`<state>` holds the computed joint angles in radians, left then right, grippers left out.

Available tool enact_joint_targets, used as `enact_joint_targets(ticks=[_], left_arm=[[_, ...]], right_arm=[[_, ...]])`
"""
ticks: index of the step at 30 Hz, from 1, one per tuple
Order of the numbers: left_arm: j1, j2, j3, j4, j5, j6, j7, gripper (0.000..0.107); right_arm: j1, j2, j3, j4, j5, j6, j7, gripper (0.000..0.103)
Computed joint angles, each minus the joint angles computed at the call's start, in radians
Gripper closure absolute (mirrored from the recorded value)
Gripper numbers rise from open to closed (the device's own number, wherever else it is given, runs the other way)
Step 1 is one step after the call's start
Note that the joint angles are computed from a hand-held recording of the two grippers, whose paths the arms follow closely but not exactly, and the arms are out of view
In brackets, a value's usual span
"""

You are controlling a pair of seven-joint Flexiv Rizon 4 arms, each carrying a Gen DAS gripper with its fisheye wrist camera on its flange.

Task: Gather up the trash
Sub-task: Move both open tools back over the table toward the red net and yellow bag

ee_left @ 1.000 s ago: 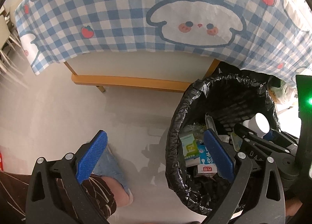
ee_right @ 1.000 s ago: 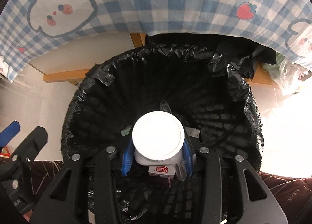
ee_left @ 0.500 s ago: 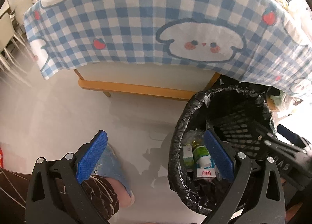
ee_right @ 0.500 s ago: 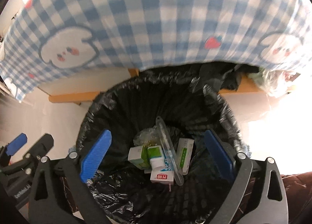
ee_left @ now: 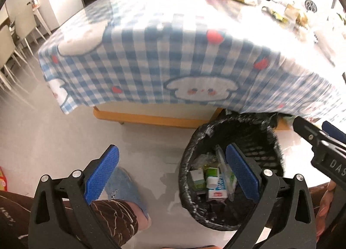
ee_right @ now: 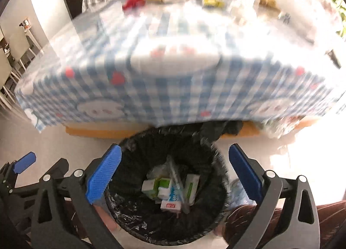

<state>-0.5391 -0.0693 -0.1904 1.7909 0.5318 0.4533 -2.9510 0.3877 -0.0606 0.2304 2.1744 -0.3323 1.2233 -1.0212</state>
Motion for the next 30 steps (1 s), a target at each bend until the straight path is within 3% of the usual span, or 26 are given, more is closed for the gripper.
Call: enact_joint_targets(ticks=[9, 15, 22, 26, 30], left_arm=[[0.015, 0.01, -0.006, -0.102, 0.015, -0.01, 0.075, 0.01], [0.027, -0.024, 0.006, -0.19, 0.019, -0.021, 0.151, 0.01], [0.05, -0.072, 0.043, -0.28, 0.026, -0.039, 0.231, 0.01], [0.07, -0.114, 0.072, -0.341, 0.018, -0.029, 0.294, 0.01], [0.096, -0.17, 0.104, -0.402, -0.008, -0.005, 0.351, 0.01]], right_arm=[[-0.026, 0.066, -0.006, -0.076, 0.066, -0.005, -0.118, 0.007], [-0.037, 0.044, -0.023, -0.148, 0.012, 0.01, -0.14, 0.007], [-0.042, -0.056, -0.066, -0.275, -0.097, 0.02, -0.107, 0.007], [-0.044, -0.136, -0.059, -0.403, -0.018, -0.03, -0.178, 0.007], [-0.027, -0.212, -0.085, -0.501, -0.023, -0.032, -0.185, 0.007]])
